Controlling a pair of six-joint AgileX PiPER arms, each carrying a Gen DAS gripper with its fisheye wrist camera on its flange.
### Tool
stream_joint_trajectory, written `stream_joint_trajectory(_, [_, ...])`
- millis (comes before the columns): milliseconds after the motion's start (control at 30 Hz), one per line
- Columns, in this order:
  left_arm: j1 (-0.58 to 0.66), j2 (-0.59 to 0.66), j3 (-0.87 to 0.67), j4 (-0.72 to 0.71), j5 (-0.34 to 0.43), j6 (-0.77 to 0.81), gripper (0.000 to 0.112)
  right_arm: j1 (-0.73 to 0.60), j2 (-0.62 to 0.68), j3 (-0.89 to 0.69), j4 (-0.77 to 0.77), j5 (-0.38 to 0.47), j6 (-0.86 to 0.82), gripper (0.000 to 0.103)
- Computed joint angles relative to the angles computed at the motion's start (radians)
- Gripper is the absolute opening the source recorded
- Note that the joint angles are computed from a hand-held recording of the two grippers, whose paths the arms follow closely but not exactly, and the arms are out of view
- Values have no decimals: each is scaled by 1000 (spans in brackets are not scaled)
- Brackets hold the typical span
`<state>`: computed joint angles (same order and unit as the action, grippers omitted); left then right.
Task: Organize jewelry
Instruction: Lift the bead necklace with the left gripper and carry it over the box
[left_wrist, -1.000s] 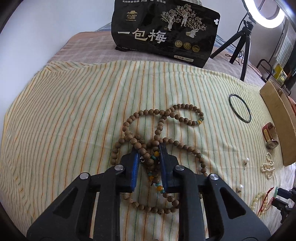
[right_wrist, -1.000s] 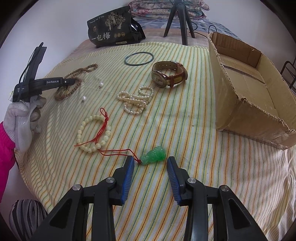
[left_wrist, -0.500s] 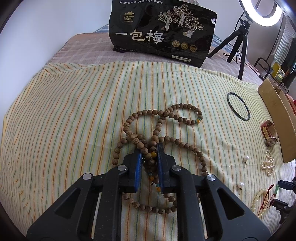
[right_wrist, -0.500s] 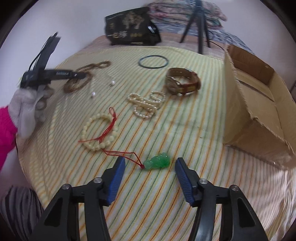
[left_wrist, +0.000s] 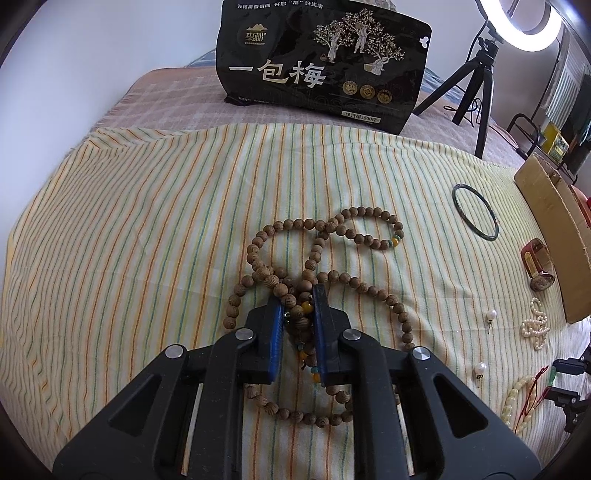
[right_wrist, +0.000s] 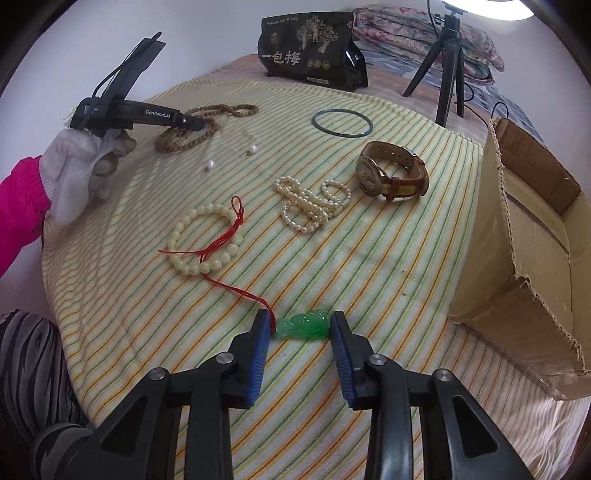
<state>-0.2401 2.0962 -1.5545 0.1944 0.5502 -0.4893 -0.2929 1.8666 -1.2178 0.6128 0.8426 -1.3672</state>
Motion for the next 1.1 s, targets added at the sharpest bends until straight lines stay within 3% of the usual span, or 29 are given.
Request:
stream_joint_trajectory(133, [16,-32,26,-77,-17,48,6,-3,-29,27,15,-9,13,33])
stream_joint_trajectory(400, [45,-142,103,-221,-43,151,4,-31,-115,67,77,30,-2,33])
stream_joint_trajectory(700, [41,-257,126,-239,-37,167,4,-77,-176,31,124,103,40,33])
stream_joint_trajectory(1100, [-23,-372,10,-194,60,178,4,-143,-275,-67,166,232,97,33])
